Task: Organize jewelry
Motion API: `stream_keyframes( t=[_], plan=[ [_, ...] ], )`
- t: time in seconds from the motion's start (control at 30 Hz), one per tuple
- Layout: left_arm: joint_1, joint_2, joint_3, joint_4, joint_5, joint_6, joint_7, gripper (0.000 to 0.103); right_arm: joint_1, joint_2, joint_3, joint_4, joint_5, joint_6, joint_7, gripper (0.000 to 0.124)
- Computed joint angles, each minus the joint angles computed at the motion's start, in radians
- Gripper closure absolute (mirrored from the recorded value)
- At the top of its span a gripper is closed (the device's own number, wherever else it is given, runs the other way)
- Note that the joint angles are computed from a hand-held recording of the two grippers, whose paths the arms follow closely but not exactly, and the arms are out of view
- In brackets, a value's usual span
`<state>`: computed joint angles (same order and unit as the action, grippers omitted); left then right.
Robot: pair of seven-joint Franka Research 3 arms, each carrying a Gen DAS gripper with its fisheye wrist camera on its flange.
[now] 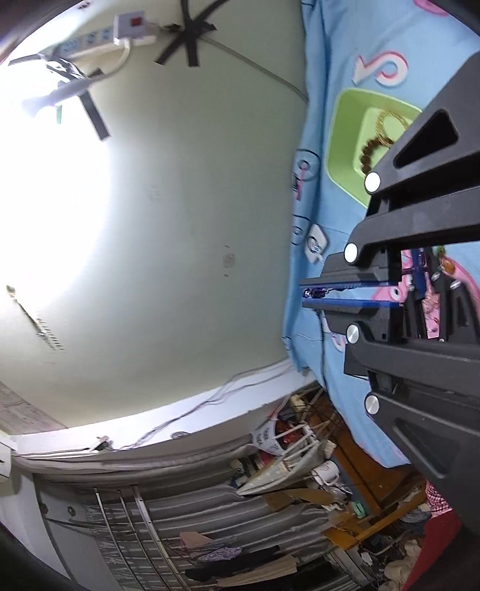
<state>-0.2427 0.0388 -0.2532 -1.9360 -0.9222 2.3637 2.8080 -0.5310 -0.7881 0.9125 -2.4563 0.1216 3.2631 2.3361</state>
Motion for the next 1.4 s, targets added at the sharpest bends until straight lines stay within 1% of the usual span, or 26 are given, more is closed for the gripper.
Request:
stream_keyframes(
  t=[0.07,0.23,0.37,0.47,0.6,0.7,0.83,0.9,0.93,0.97,1.03,1.07,1.13,1.17,1.2,1.23,1.27,1.33,1.37,1.4],
  plan=[
    [-0.002,0.002,-0.002,0.021,-0.001,0.015,-0.012,0.098,-0.002,-0.022,-0.014,-0.008,0.002,0.004,0.000,0.124],
    [-0.009,0.001,-0.008,0.102,-0.024,0.015,-0.020,0.098,-0.010,-0.094,-0.036,-0.033,0.024,0.010,0.015,0.124],
    [-0.025,0.036,-0.025,0.222,-0.006,0.004,-0.090,0.098,-0.016,-0.145,-0.058,-0.056,0.043,0.007,0.027,0.124],
    [-0.037,0.072,-0.047,0.307,0.013,0.016,-0.132,0.098,-0.028,-0.172,-0.075,-0.072,0.051,-0.004,0.038,0.124],
    [-0.054,0.133,-0.079,0.404,0.062,0.036,-0.201,0.098,-0.038,-0.171,-0.091,-0.096,0.057,0.001,0.051,0.124],
    [-0.076,0.198,-0.098,0.457,0.153,0.078,-0.277,0.098,-0.034,-0.159,-0.094,-0.135,0.068,0.013,0.064,0.124],
    [-0.093,0.286,-0.110,0.498,0.307,0.080,-0.406,0.098,-0.046,-0.109,-0.066,-0.193,0.091,0.035,0.099,0.124],
    [-0.127,0.344,-0.089,0.527,0.451,0.047,-0.508,0.095,-0.068,-0.077,-0.035,-0.208,0.097,0.039,0.117,0.124],
    [-0.154,0.385,-0.066,0.560,0.546,-0.006,-0.580,0.087,-0.081,-0.026,-0.016,-0.212,0.091,0.055,0.119,0.124],
    [-0.168,0.411,-0.054,0.582,0.606,-0.048,-0.629,0.082,-0.085,0.017,-0.008,-0.210,0.087,0.065,0.114,0.124],
    [-0.165,0.430,-0.054,0.580,0.665,-0.082,-0.670,0.082,-0.085,0.121,0.003,-0.199,0.079,0.067,0.099,0.124],
    [-0.154,0.427,-0.065,0.569,0.673,-0.087,-0.673,0.082,-0.077,0.178,0.001,-0.196,0.078,0.077,0.092,0.124],
    [-0.115,0.414,-0.095,0.553,0.666,-0.102,-0.656,0.082,-0.060,0.230,-0.003,-0.203,0.101,0.116,0.083,0.122],
    [-0.092,0.397,-0.107,0.539,0.654,-0.103,-0.641,0.080,-0.061,0.223,0.008,-0.212,0.122,0.133,0.084,0.111],
    [-0.070,0.377,-0.118,0.519,0.636,-0.094,-0.623,0.078,-0.065,0.204,0.021,-0.219,0.145,0.149,0.084,0.103],
    [-0.043,0.347,-0.128,0.486,0.605,-0.074,-0.598,0.073,-0.067,0.183,0.030,-0.224,0.166,0.157,0.080,0.101],
    [-0.023,0.326,-0.134,0.465,0.575,-0.061,-0.577,0.071,-0.068,0.142,0.043,-0.232,0.190,0.166,0.077,0.101],
    [0.037,0.257,-0.148,0.400,0.467,-0.035,-0.501,0.071,-0.062,0.065,0.070,-0.251,0.236,0.202,0.069,0.100],
    [0.056,0.230,-0.145,0.372,0.420,-0.026,-0.469,0.071,-0.060,0.035,0.086,-0.259,0.260,0.217,0.067,0.094],
    [0.078,0.201,-0.139,0.340,0.362,-0.024,-0.428,0.071,-0.060,0.006,0.106,-0.267,0.285,0.238,0.066,0.079]
  ],
)
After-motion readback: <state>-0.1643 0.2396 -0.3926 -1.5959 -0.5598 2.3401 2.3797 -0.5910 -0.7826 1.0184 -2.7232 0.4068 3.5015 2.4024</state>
